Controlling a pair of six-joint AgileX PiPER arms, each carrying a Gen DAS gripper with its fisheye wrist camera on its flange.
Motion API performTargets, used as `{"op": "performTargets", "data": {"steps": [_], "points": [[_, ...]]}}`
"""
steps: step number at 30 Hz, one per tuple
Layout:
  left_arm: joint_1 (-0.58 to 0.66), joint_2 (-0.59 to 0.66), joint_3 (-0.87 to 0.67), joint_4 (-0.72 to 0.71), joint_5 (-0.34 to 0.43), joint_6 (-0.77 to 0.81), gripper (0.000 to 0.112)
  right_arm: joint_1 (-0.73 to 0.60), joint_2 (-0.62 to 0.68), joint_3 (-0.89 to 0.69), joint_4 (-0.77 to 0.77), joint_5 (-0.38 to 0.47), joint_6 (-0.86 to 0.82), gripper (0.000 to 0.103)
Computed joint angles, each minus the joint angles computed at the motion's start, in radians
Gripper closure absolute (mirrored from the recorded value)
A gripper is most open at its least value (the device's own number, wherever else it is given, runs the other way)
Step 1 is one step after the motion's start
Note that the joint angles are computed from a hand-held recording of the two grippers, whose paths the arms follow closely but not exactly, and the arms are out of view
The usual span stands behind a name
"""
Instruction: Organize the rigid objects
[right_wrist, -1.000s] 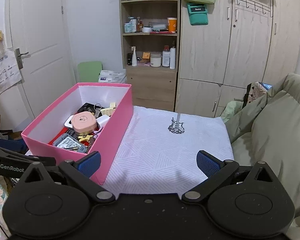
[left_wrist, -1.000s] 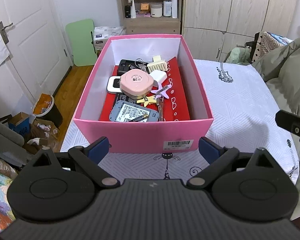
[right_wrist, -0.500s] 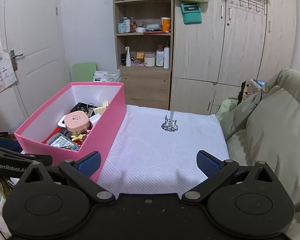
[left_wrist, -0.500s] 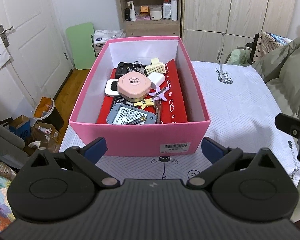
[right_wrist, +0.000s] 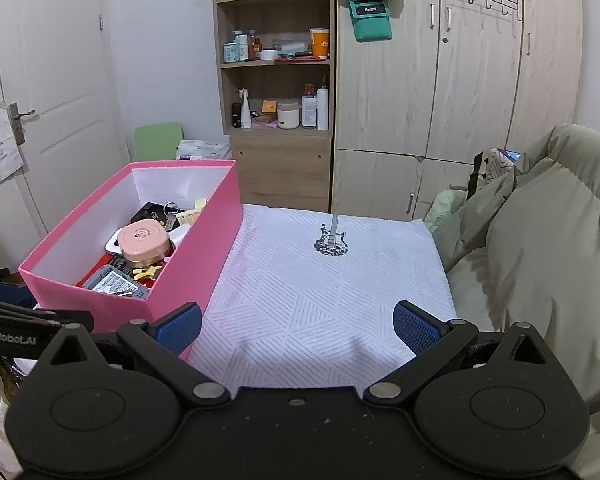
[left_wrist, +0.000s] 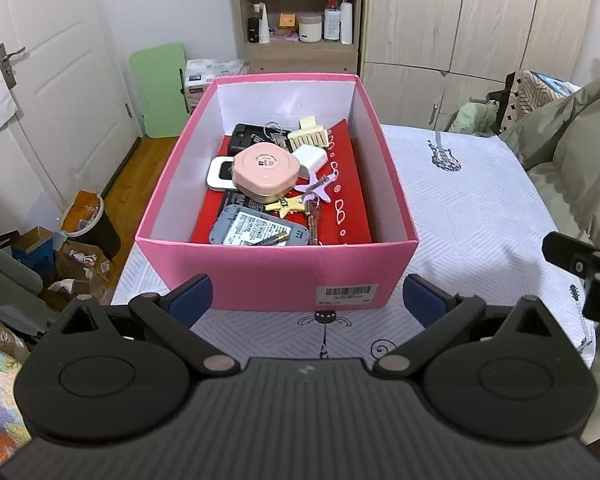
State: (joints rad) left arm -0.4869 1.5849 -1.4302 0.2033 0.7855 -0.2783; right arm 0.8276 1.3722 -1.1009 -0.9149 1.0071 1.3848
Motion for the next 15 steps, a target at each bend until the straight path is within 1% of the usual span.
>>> {"op": "performTargets", "data": {"steps": [6,15], "points": [[-0.005,-0.01,0.013,0.029,-0.01,-0.025,0.009,0.014,0.003,-0.004,-0.004,0.019,0.009,0.0],[0.001,-0.002,0.008,0.025,-0.003,-0.021,0.009,0.016,0.015,-0.013,-0.001,0.028,0.0,0.0]]}}
